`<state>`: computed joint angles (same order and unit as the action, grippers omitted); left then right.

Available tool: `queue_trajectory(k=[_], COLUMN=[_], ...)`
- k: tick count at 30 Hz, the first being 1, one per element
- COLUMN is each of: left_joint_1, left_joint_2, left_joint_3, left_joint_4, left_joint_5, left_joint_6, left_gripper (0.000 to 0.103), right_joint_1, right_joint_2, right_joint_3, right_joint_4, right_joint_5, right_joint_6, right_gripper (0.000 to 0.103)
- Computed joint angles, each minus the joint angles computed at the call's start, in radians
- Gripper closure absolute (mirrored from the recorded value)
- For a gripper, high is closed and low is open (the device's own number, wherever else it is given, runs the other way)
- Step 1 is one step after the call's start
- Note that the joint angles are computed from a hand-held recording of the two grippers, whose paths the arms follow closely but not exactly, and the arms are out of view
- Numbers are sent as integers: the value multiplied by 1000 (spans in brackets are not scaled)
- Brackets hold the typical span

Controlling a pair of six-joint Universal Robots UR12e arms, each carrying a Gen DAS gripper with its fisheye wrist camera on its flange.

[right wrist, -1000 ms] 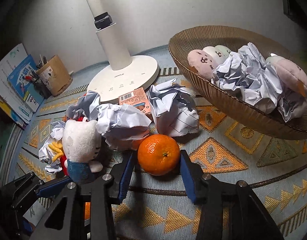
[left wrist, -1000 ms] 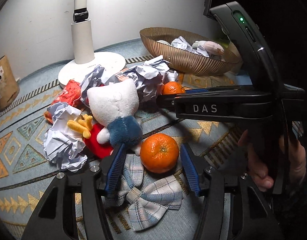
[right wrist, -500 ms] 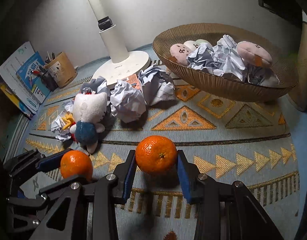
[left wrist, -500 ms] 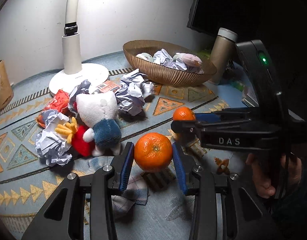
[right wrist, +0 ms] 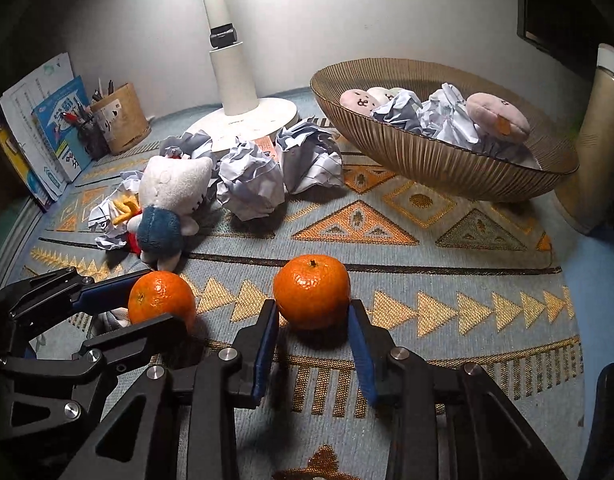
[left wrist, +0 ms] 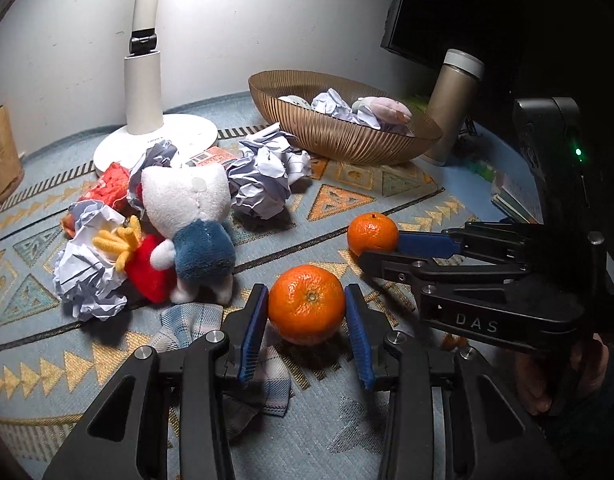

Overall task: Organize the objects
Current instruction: 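Close both grippers around an orange beside the white plush toy, then carry both oranges over the brown bowl and open both grippers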

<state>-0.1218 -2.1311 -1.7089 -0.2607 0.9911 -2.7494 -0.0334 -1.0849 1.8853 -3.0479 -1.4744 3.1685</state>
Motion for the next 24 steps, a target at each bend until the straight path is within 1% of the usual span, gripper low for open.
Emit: queue_trajectory(k=[3,4,6,8,9,10,12,15,16,17,18,19,21,23,24], left_joint_1=[6,6,8,8,8,8,6,8,8,9,9,10,10,10,9], left_joint_2=[-3,-4,-5,-3,-3,-2,-1,0,0,0,0,0,1,5,11], left_joint_3=[10,13,14,10,9,8,7,5,4,5,5,4,6,10,17], left_joint_4=[-27,-34,-38,-32,-32,-32,-33,-33,-32,-33,-33,-33,-37,-54,-78], left_joint_5=[-13,-14,-18,-24,-25,-24,-22,-27,-29,-30,-30,-32,-34,-29,-30], left_joint_6=[-16,-20,-21,-17,-13,-10,-5,0,1,3,3,1,-4,-15,-12], left_gripper=[67,67,67,67,67,67,67,67,67,67,67,67,67,67,67], right_joint_1=[-10,-14,-25,-26,-24,-20,-13,-11,-9,-2,4,9,9,-3,-11], right_joint_2=[-5,-6,-7,-6,-6,-5,-3,4,7,9,11,10,1,-18,-31], right_joint_3=[8,8,4,1,-1,-2,-6,-18,-24,-33,-35,-32,-22,-3,5], right_joint_4=[-9,-1,29,46,46,44,35,37,51,73,74,66,63,47,34], right_joint_5=[30,42,90,100,92,75,50,65,66,48,28,13,6,27,39], right_joint_6=[13,17,16,23,23,24,19,20,16,9,4,2,12,33,47], right_gripper=[69,69,69,66,62,53,45,45,51,59,65,66,66,66,66])
